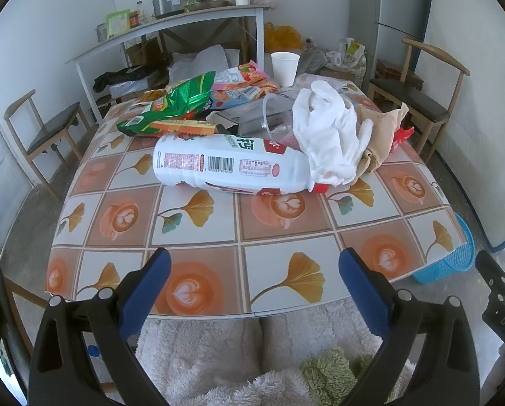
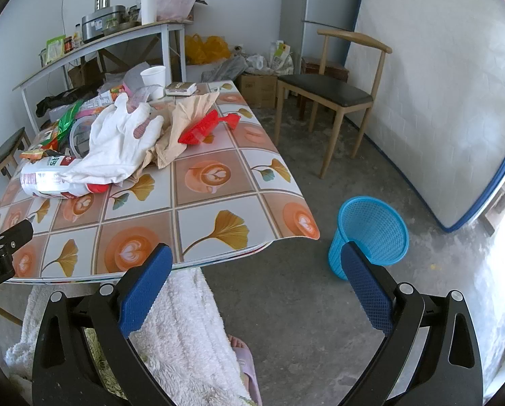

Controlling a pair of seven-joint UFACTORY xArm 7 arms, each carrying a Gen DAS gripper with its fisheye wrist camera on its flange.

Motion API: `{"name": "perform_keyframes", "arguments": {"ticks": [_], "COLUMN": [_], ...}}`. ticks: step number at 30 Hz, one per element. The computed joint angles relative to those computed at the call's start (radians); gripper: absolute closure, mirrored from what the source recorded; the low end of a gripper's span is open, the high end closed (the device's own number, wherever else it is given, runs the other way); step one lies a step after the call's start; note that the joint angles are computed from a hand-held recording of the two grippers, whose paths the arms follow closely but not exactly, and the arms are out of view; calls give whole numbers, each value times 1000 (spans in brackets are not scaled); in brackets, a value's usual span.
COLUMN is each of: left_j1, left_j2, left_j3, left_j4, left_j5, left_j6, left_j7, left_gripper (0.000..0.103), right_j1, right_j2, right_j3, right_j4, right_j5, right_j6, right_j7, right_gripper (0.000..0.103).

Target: Collect trash

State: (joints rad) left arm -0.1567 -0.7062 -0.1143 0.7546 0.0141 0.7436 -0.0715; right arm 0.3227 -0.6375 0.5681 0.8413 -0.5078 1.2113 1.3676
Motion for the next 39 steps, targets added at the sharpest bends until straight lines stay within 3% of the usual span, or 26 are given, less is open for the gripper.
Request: {"name": "perform_keyframes", "arguments": {"ticks": [39], "left_j1": [6], "left_j2": [-6], "left_j3": [11], "left_j4": [-23], "left_j5": [-1], "left_j6": [-3], "left_j7": [14], "left_gripper": [6], "right_j1": [4], "right_j2": [5], "right_j3": [-9], "right_j4": [-4], "right_j5": [0], "right_j6": [-3], "right_j7": [3], "right_gripper": [8]}}
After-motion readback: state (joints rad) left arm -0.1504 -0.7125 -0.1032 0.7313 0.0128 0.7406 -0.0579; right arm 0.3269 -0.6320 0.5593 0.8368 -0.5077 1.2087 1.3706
